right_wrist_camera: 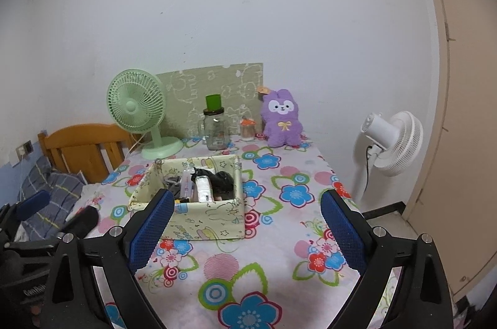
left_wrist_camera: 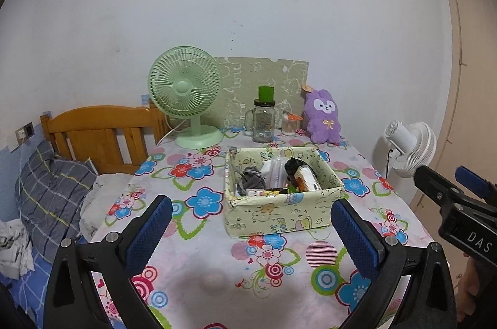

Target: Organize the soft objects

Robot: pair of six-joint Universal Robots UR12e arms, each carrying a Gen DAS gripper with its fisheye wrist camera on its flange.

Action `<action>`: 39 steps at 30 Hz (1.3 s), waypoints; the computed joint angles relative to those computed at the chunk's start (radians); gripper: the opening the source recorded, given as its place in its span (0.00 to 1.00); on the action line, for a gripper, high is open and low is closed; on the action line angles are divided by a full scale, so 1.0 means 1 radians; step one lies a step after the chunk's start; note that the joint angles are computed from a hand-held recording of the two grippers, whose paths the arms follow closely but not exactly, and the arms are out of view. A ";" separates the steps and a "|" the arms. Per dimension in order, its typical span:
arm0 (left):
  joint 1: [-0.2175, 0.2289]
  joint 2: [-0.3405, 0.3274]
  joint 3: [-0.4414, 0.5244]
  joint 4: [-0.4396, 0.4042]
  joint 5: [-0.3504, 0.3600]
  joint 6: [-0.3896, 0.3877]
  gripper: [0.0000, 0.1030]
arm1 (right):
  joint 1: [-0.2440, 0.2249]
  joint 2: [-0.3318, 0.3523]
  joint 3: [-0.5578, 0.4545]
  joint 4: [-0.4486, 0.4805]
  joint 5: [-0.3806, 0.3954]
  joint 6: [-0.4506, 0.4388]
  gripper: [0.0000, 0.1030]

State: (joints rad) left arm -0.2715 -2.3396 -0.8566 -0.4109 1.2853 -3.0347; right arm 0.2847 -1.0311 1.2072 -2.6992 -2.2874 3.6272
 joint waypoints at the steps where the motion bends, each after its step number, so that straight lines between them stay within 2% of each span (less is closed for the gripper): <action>1: 0.001 0.002 -0.004 0.003 0.003 0.001 1.00 | 0.002 -0.003 0.002 0.014 -0.009 0.008 0.94; 4: 0.003 0.013 -0.027 0.019 0.029 0.003 1.00 | 0.012 -0.010 0.009 0.038 -0.047 0.027 0.94; 7: 0.008 0.020 -0.037 0.017 0.023 -0.018 1.00 | 0.018 -0.018 0.025 0.015 -0.057 0.018 0.94; 13: 0.015 0.030 -0.055 0.036 0.018 -0.046 1.00 | 0.017 -0.021 0.032 0.005 -0.042 0.021 0.94; 30: 0.015 0.026 -0.048 0.025 -0.003 -0.040 1.00 | 0.015 -0.020 0.034 -0.010 -0.021 0.031 0.95; 39: 0.010 0.021 -0.041 0.020 0.015 -0.042 1.00 | 0.008 -0.020 0.034 -0.016 0.010 0.035 0.97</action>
State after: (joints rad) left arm -0.2614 -2.3185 -0.8974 -0.3912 1.3007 -3.0765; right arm 0.2931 -1.0511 1.2407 -2.7148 -2.2779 3.6617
